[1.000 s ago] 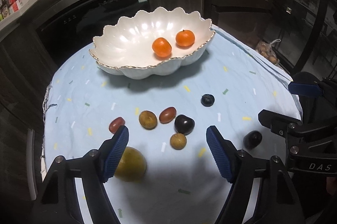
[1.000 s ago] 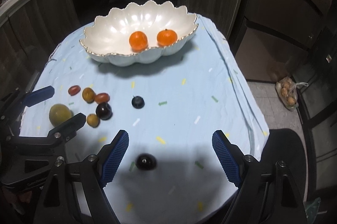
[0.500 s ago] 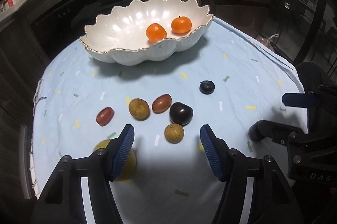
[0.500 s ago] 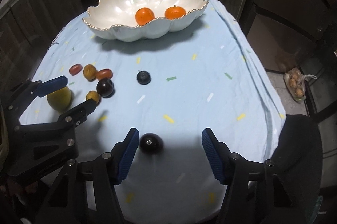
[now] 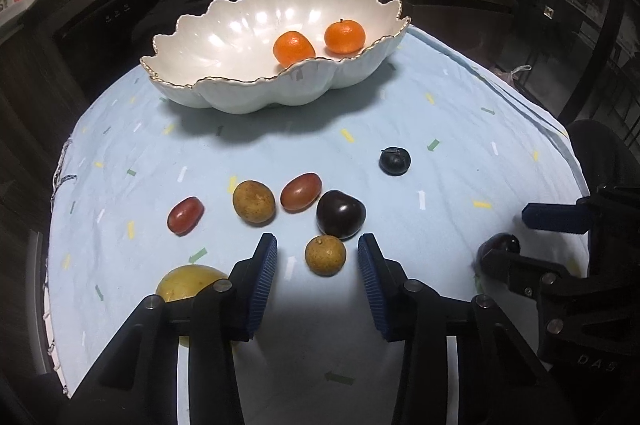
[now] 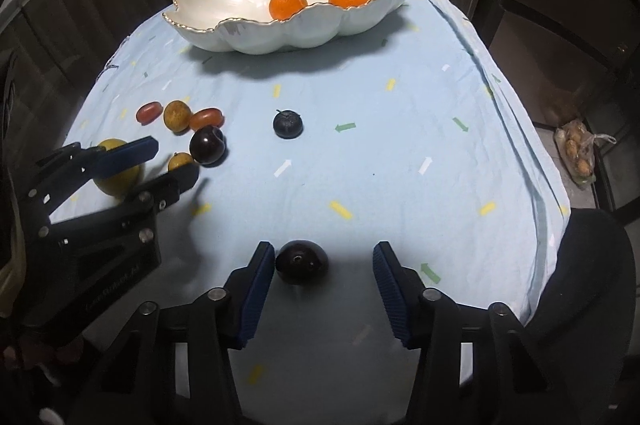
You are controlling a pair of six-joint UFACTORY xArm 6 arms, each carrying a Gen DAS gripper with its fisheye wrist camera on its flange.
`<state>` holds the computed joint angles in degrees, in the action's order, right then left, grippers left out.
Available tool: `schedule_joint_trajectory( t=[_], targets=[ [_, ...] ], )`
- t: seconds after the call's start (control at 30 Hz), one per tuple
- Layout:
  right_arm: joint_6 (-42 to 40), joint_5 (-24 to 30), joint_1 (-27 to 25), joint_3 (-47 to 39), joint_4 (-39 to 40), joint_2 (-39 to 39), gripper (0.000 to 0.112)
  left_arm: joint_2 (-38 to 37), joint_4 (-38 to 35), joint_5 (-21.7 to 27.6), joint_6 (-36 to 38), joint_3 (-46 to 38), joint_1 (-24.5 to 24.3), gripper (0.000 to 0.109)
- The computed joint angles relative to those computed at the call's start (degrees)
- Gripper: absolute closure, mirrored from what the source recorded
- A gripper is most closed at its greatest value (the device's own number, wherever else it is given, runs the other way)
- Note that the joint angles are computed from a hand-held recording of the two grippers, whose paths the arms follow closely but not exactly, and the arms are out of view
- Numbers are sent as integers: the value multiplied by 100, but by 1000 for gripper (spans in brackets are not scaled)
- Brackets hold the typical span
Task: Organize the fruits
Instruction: 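Grasp the brown longan with the left tool while the right tool grasps the dark plum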
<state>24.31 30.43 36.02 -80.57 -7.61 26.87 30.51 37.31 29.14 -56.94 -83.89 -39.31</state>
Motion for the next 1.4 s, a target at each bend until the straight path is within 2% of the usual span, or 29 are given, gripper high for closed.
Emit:
schedule_joint_trajectory(
  t=[0.17, 0.37, 0.77, 1.4],
  targets=[
    [-194, -5, 15, -15, 219, 31, 68, 56, -358, -123, 313, -7, 18, 82],
    [-502, -50, 48, -21, 501, 48, 83, 51, -326, -140, 270, 0, 19, 86],
    [-431, -121, 4, 55, 577, -24, 83, -37, -290, -71, 186, 44, -18, 86],
    [-110, -106, -38, -329, 30, 13, 83, -410, -102, 94, -187, 209, 64, 86]
  ],
)
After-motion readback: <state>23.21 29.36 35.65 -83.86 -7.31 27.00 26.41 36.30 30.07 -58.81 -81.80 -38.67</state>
